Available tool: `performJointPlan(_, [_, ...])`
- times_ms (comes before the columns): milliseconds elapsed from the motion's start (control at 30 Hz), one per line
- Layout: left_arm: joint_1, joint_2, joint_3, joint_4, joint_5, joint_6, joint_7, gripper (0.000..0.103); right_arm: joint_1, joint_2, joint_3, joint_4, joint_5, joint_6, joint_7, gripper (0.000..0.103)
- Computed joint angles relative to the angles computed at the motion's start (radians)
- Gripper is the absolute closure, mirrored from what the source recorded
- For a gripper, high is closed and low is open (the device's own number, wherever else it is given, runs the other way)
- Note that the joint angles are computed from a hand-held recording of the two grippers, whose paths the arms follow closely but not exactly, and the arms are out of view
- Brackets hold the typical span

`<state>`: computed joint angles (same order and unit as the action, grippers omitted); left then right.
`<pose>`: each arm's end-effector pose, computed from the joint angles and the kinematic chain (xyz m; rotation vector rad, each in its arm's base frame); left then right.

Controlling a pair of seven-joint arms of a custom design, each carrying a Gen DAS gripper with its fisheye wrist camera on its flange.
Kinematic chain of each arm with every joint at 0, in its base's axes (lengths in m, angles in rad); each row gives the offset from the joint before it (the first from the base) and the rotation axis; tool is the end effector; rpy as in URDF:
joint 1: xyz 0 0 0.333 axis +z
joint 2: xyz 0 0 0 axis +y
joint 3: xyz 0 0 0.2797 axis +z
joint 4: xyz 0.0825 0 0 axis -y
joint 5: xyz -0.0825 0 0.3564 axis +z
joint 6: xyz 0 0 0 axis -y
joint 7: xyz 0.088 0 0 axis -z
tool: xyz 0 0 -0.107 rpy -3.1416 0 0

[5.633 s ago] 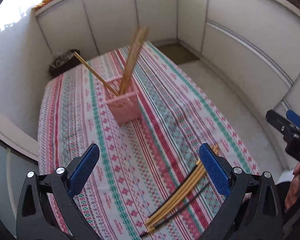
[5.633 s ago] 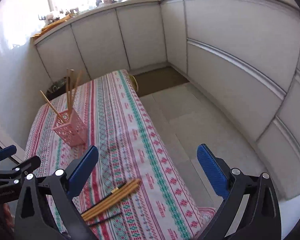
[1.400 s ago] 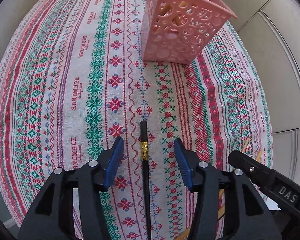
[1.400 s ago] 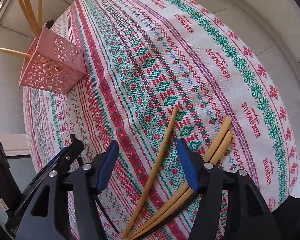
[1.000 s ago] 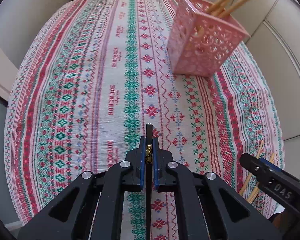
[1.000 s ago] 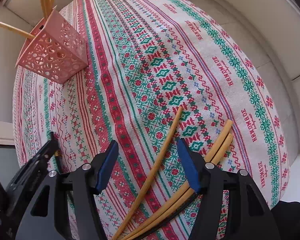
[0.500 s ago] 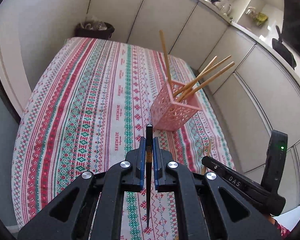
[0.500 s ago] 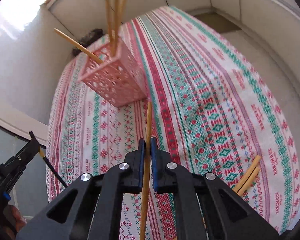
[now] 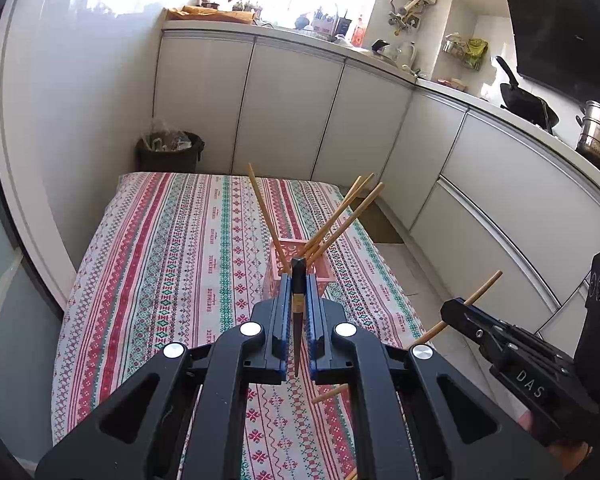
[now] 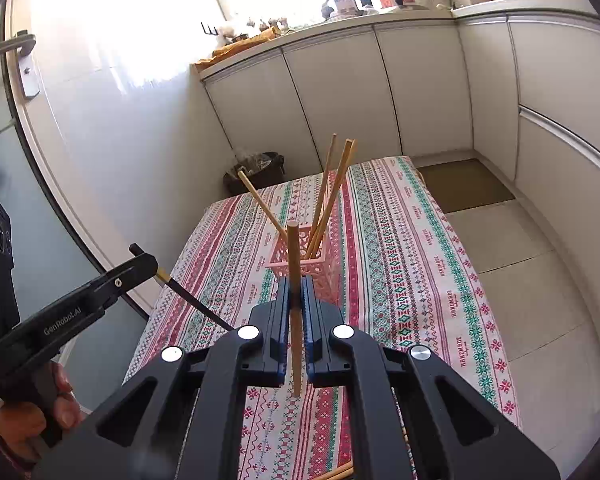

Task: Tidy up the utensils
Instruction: 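Carry both held chopsticks over the pink basket, then lower both chopsticks into the pink basket and open both tools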

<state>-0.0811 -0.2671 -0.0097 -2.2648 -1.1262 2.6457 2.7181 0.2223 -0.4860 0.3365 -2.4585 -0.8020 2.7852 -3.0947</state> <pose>0.4929 -0.0211 0.5062 -1.4036 2.0854 -1.2700 0.3507 0.2726 0.5156 -1.2531 1.8379 -0.5666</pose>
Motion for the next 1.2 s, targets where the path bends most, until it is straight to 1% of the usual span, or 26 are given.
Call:
performJointPlan(100, [-0.011,-0.002,-0.016,-0.001,0.004,0.032,-0.01,0.097,0.007,-0.044,-0.021,-0.018,0.018,-0.003,-0.018,0.097])
performJointPlan(200, [-0.023,-0.003,-0.023,0.003,0.012,0.056,-0.018,0.097,0.02,-0.078,-0.046,-0.026,0.063,-0.018,-0.068,0.097])
performJointPlan(300, [-0.034,-0.008,-0.03,0.006,0.032,0.082,-0.03,0.097,0.019,-0.111,-0.062,-0.031,0.102,-0.026,-0.111,0.097])
performJointPlan(433, [-0.048,-0.007,-0.03,0.027,0.052,0.113,-0.048,0.097,-0.003,-0.146,-0.062,-0.032,0.131,-0.024,-0.15,0.097])
performJointPlan(600, [-0.066,0.017,-0.036,0.082,0.066,0.161,-0.072,0.097,-0.059,-0.156,-0.037,-0.001,0.125,-0.019,-0.173,0.097])
performJointPlan(733, [-0.087,0.065,-0.043,0.157,0.039,0.206,-0.069,0.097,-0.122,-0.119,-0.014,0.058,0.085,0.005,-0.168,0.097])
performJointPlan(800, [-0.09,0.107,-0.054,0.203,0.036,0.228,-0.072,0.097,-0.159,-0.097,0.002,0.088,0.051,0.025,-0.149,0.097])
performJointPlan(900, [-0.086,0.175,-0.08,0.262,0.049,0.267,-0.081,0.097,-0.204,-0.043,0.026,0.146,-0.011,0.033,-0.129,0.097])
performJointPlan(933, [-0.081,0.209,-0.093,0.284,0.078,0.287,-0.104,0.097,-0.216,-0.021,0.033,0.167,-0.035,0.032,-0.12,0.097])
performJointPlan(1000, [-0.065,0.269,-0.112,0.319,0.159,0.298,-0.176,0.097,-0.223,0.02,0.032,0.199,-0.077,0.033,-0.102,0.097])
performJointPlan(1033, [-0.055,0.299,-0.119,0.336,0.224,0.289,-0.236,0.097,-0.223,0.045,0.031,0.215,-0.099,0.034,-0.09,0.097])
performJointPlan(1100, [-0.032,0.343,-0.123,0.362,0.339,0.242,-0.353,0.095,-0.213,0.088,0.015,0.239,-0.129,0.037,-0.071,0.097])
performJointPlan(1133, [-0.019,0.351,-0.13,0.363,0.347,0.235,-0.374,0.093,-0.207,0.111,0.007,0.25,-0.141,0.042,-0.061,0.097])
performJointPlan(1167, [-0.003,0.35,-0.141,0.359,0.311,0.24,-0.361,0.087,-0.2,0.126,0.0,0.258,-0.157,0.043,-0.049,0.097])
performJointPlan(1200, [0.017,0.342,-0.152,0.354,0.237,0.24,-0.313,0.079,-0.195,0.145,-0.005,0.269,-0.173,0.04,-0.04,0.097])
